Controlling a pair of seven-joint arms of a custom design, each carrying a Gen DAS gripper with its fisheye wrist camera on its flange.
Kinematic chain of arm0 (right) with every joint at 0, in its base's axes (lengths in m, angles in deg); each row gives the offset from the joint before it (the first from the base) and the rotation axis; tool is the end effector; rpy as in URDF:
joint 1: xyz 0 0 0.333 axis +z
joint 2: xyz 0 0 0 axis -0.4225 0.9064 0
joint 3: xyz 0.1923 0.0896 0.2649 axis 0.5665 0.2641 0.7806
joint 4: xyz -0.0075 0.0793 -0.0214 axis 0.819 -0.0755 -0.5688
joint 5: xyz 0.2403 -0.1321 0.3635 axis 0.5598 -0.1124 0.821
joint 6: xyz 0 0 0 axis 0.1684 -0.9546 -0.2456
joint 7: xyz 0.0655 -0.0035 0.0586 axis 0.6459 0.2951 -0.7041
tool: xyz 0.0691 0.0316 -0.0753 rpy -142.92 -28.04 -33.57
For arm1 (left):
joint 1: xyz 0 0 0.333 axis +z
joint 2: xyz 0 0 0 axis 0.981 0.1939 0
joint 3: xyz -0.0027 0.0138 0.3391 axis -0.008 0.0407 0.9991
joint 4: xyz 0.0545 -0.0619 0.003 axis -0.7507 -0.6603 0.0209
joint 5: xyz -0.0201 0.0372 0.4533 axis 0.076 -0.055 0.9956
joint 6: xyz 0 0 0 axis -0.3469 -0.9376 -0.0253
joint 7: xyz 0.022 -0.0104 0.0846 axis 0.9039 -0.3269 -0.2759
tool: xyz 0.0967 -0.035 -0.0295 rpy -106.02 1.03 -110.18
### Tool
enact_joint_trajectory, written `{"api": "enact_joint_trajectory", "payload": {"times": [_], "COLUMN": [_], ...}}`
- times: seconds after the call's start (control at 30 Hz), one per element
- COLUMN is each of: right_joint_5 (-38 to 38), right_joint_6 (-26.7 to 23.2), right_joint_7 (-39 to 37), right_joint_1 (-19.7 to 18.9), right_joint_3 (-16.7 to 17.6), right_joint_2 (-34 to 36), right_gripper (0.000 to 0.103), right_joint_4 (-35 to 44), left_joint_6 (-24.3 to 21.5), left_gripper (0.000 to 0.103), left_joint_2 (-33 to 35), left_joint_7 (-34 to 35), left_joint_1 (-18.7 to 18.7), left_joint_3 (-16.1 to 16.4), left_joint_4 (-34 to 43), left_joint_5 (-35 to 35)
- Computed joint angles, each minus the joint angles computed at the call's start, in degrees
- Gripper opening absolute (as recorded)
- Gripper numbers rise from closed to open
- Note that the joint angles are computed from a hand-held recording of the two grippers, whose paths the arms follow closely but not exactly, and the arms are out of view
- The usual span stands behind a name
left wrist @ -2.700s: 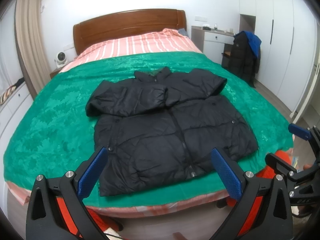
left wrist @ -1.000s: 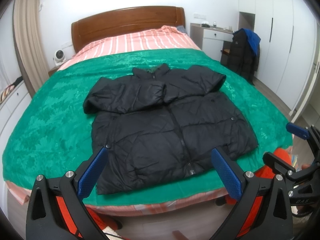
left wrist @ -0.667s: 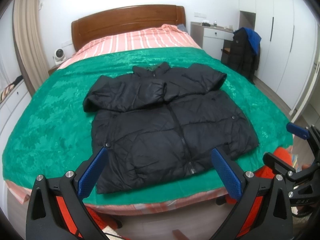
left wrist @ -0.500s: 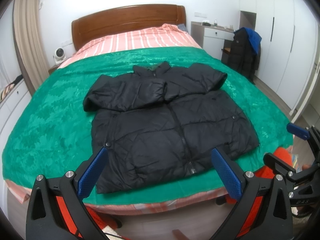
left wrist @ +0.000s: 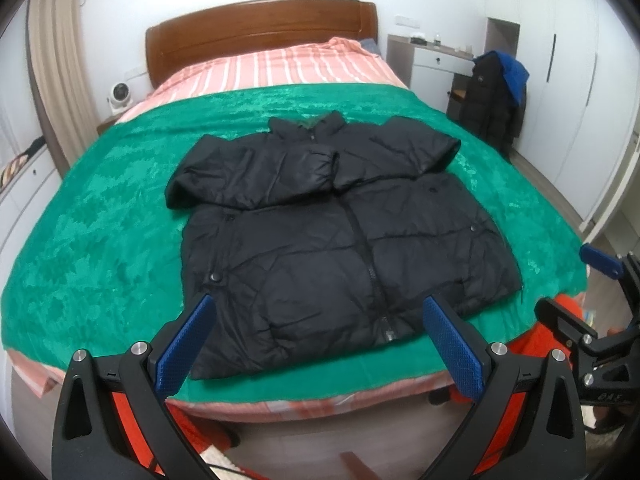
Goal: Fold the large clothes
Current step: 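Grasp the jacket's front hem edges with the left and right grippers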
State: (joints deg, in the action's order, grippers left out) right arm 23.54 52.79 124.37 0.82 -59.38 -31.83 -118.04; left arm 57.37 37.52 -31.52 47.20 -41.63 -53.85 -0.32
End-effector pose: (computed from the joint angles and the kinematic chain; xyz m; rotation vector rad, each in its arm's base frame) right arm 0.6109 0.3515 0.5890 -1.6375 1.9392 -0.9364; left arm 0.6636 -0.5339 0.5783 -1.4711 2.0992 -0.8740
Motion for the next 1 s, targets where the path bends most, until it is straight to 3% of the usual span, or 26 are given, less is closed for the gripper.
{"api": "enact_joint_trajectory", "payload": {"times": [0.13,0.4,0.77,0.87,0.93,1.0], "right_joint_5": [-1.8,0.1,2.1,3.8,6.9,10.1], "right_joint_6": [-7.1,-13.3,-15.2,-11.3,-4.3,3.8], "right_joint_7": [-1.2,-2.3,-2.7,-3.4,-4.1,-2.8], "right_joint_1": [1.2,1.6,1.6,0.6,-1.5,-4.1], "right_joint_3": [0.0,-0.6,-0.7,-0.8,-1.2,-2.2], "right_joint_2": [2.0,3.7,4.1,3.1,0.9,-2.0], "right_gripper": [0.103,0.103,0.103,0.103,0.103,0.103], "right_joint_4": [3.1,5.5,5.7,3.6,-0.4,-6.0], "left_joint_6": [-1.3,-4.5,-7.7,-7.9,-7.0,-9.0], "left_gripper": [0.103,0.103,0.103,0.103,0.103,0.103], "left_joint_2": [0.6,2.2,3.9,4.5,5.6,9.0], "left_joint_7": [-0.6,0.3,1.1,1.4,2.5,5.6], "left_joint_1": [-0.1,-0.4,-1.0,-1.2,0.0,3.6], "left_joint_3": [0.4,0.5,1.0,1.6,1.4,-1.2], "left_joint_4": [0.6,2.6,4.9,5.3,5.8,9.3], "left_joint_5": [0.1,-0.2,-0.6,0.3,-0.4,-6.5]}}
